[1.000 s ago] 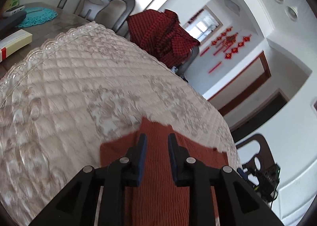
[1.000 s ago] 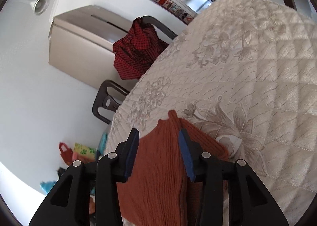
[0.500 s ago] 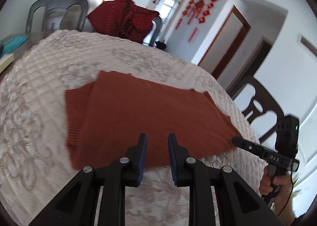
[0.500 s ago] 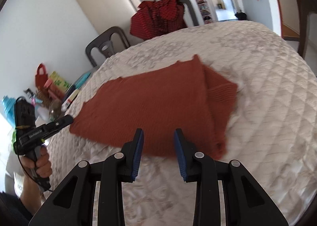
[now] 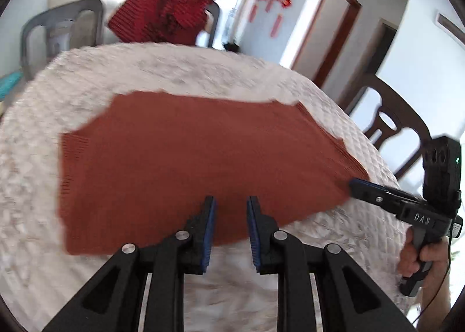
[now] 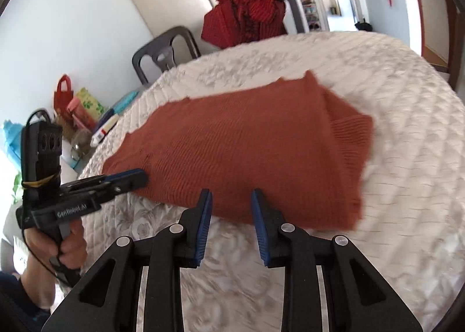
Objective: Fold small clothes
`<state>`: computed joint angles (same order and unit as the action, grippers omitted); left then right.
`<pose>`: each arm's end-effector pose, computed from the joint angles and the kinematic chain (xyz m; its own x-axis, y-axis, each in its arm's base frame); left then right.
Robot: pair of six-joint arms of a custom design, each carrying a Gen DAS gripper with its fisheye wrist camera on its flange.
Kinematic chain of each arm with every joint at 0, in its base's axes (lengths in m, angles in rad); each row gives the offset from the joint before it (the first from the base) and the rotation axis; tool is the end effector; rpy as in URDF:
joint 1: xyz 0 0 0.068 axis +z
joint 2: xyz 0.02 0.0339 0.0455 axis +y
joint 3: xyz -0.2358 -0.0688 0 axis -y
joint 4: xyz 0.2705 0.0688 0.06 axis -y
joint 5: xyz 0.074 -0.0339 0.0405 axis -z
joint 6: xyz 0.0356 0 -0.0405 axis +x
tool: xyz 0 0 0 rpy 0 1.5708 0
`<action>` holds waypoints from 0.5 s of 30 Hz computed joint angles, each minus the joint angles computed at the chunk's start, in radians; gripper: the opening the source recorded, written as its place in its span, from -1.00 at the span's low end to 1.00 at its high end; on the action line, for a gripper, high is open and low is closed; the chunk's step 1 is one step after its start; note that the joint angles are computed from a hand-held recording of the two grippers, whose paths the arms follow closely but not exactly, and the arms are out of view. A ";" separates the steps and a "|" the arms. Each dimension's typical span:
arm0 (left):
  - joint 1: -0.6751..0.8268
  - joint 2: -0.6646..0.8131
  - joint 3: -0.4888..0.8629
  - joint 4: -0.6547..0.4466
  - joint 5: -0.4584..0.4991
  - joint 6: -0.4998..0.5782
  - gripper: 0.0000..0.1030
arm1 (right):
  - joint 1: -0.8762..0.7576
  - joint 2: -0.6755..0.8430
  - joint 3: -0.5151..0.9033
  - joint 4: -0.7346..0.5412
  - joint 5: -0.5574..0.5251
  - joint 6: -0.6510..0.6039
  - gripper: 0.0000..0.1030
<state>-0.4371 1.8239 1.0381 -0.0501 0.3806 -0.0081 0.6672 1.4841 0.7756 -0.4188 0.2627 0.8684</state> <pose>0.3427 -0.1747 0.1134 -0.6771 0.3081 -0.6683 0.6132 0.7382 -0.2810 0.2339 0.1725 0.1201 -0.8477 0.2706 -0.4563 0.2121 0.9613 0.1760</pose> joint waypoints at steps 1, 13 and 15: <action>0.024 -0.009 -0.008 0.002 -0.010 -0.011 -0.53 | -0.009 -0.027 -0.022 -0.013 0.009 0.019 -0.46; 0.206 -0.036 -0.086 0.059 0.036 -0.056 -0.54 | -0.049 -0.244 -0.176 -0.015 0.031 0.140 -0.46; 0.212 -0.038 -0.096 0.070 0.041 -0.058 -0.54 | -0.045 -0.252 -0.173 -0.027 0.048 0.141 -0.46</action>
<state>-0.2249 1.7864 0.9425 0.0202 0.4214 -0.0666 0.6222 1.2322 0.6030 -0.4460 0.3103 1.0093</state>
